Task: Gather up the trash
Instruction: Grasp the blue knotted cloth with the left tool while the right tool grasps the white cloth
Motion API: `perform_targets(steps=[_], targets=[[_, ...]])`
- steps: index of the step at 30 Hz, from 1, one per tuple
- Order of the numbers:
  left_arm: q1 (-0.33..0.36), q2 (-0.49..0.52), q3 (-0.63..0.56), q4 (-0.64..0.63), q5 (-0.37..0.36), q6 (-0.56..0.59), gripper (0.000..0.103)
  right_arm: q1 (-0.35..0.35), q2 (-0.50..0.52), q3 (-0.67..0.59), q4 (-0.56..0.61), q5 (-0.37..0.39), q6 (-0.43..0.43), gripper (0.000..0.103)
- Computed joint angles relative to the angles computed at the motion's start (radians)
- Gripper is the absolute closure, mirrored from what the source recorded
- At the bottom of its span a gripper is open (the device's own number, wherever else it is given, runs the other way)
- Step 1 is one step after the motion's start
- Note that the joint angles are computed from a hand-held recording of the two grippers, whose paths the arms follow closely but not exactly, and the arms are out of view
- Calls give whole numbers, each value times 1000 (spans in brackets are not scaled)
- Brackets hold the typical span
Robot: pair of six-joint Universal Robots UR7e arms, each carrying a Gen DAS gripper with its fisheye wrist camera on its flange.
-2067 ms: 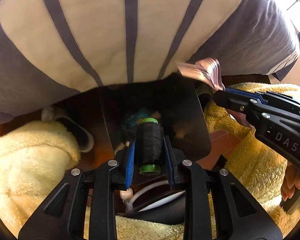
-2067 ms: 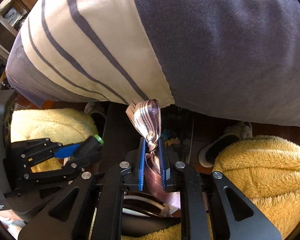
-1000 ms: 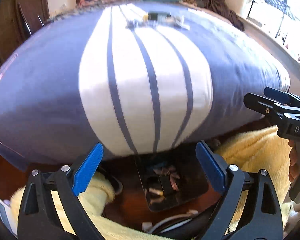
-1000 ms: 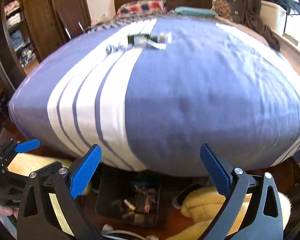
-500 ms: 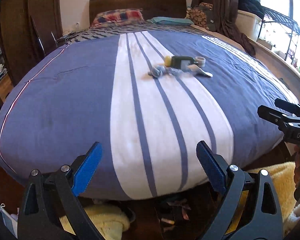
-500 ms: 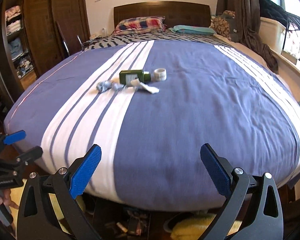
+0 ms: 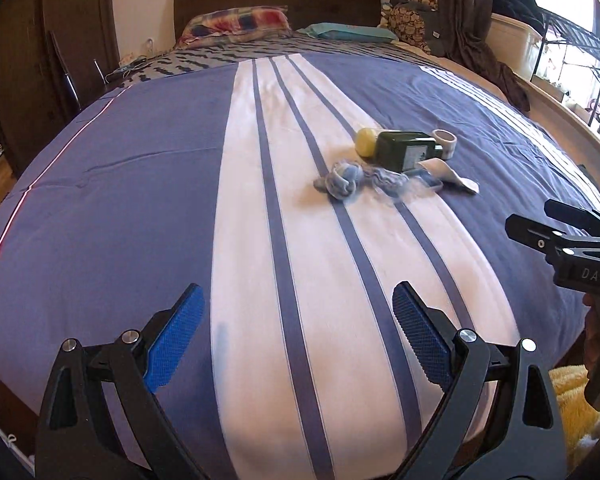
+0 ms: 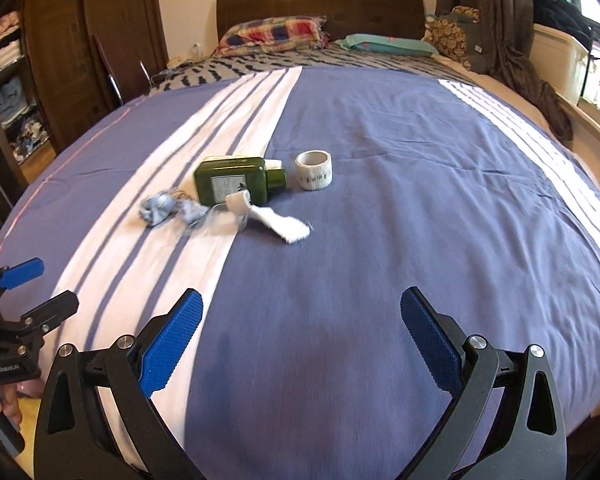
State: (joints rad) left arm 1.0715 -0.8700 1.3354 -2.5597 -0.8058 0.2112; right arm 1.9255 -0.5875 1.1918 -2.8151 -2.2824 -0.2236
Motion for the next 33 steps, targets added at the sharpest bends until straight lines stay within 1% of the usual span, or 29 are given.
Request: perform_targets(steps=[2,4,7,9,11,15,16,17,18,19,20,21,23,25,27,29,30,33], targets=[[10,30,-48,23,-6,5,13,-9,27,-49,26,8,0,5],[14,53,-81,34,-6,10,13,-13,58,-102,42,-3,-18,6],[19,91,-140,52,-11,26,13,-21,96,-175,87,6,-30,19],[20,109,-171,67,-20,27,13,-27,117,-220,126,27,-37,22],[24,133,-218,88,-39,24,13,-32,133,-252,149,46,-47,31],[31,191,-321,131,-57,28,16,-39,157,-298,183,66,-51,42],[32,205,-343,140,-61,30,18,-40,159,-302,185,70,-53,52],[34,219,-368,156,-70,28,22,-40,163,-307,189,70,-56,64],[38,235,-399,180,-80,24,27,-40,165,-312,196,67,-57,69],[41,250,-424,198,-83,21,30,-43,166,-318,201,73,-58,76],[43,263,-447,213,-85,22,37,-46,161,-311,197,81,-56,81],[46,277,-471,231,-87,23,42,-48,156,-304,190,89,-55,83],[50,299,-508,262,-92,21,47,-51,145,-286,177,97,-54,90],[56,316,-538,285,-108,20,54,-52,132,-263,158,95,-62,92],[60,329,-560,307,-121,24,65,-53,118,-236,135,91,-72,94],[64,336,-571,317,-135,22,71,-53,101,-207,118,91,-73,97],[64,336,-571,313,-138,16,79,-53,92,-192,110,93,-69,97],[62,321,-559,306,-139,2,82,-50,68,-150,88,92,-64,98]])
